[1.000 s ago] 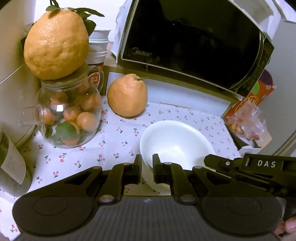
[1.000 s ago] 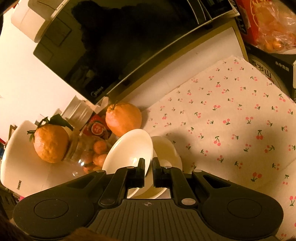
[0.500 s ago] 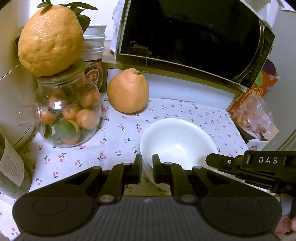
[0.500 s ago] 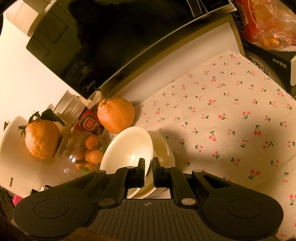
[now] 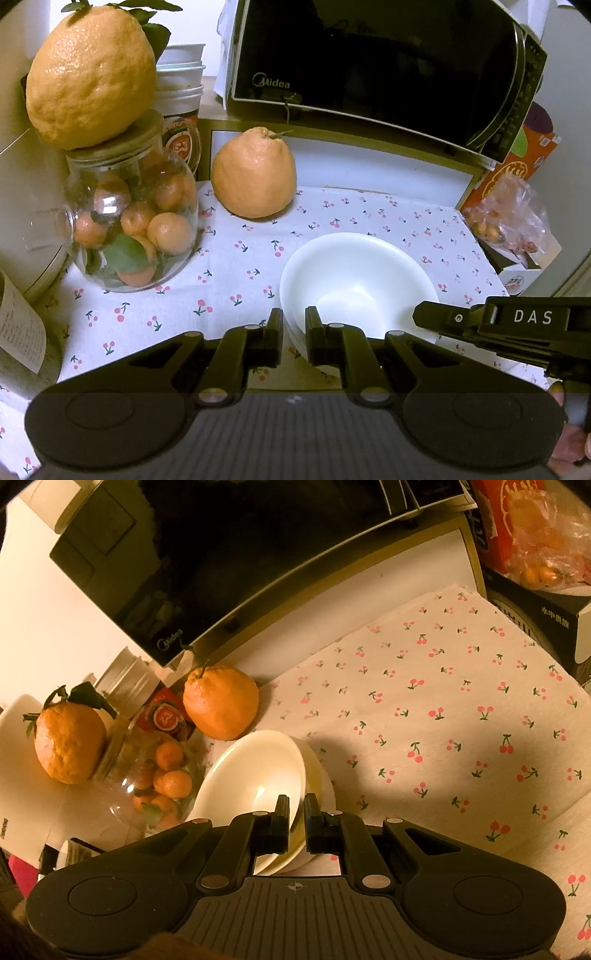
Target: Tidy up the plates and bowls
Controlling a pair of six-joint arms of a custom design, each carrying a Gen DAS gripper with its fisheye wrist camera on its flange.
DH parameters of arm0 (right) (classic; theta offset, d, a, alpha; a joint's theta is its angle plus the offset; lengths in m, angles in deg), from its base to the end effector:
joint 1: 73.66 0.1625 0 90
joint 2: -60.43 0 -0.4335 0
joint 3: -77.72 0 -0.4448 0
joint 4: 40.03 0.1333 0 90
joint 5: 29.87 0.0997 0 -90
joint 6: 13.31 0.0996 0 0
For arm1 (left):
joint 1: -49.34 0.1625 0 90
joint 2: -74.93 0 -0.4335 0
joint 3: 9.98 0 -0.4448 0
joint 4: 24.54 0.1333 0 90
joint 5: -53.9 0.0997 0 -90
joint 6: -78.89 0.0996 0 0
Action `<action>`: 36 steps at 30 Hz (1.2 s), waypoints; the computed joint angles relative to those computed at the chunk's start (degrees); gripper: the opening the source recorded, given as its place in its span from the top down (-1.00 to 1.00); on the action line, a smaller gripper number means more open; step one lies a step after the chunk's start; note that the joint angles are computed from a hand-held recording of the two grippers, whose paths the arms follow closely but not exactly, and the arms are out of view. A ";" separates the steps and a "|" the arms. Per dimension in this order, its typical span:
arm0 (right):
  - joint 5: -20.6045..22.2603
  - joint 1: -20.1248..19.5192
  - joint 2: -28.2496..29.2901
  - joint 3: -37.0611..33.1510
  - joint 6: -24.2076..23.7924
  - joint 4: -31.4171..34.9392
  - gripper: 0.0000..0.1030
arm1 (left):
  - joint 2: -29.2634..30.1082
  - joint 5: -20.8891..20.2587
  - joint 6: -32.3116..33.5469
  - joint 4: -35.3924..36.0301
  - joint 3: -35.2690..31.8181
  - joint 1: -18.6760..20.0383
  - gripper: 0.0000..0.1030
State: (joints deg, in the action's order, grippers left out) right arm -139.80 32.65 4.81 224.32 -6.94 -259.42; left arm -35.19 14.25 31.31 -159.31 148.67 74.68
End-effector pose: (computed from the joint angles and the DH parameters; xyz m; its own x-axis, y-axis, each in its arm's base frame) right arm 0.2002 -0.3305 0.0641 -0.9802 0.0231 0.1965 -0.1120 0.7541 -0.6471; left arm -0.1277 -0.2928 0.1663 -0.8192 0.0883 -0.5667 0.4404 0.7298 -0.5229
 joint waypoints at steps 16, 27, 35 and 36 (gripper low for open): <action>-0.66 0.23 0.14 -0.08 -0.10 -0.09 0.76 | 0.80 0.10 0.45 -0.91 0.00 0.13 0.78; -0.14 0.00 -0.36 0.20 0.70 0.32 0.74 | 1.60 -0.54 2.72 -3.37 0.20 0.12 0.57; -0.01 -0.19 -0.79 0.34 1.35 0.50 0.59 | 1.59 -0.66 4.13 -4.54 0.56 -0.19 0.48; 0.10 -0.24 -0.92 0.40 1.37 0.56 0.59 | 1.53 -0.73 4.34 -4.80 0.62 -0.15 0.45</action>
State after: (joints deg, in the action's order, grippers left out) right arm -139.69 32.42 3.88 224.72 -5.57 -258.86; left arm -33.66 13.52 35.66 -164.10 149.28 74.53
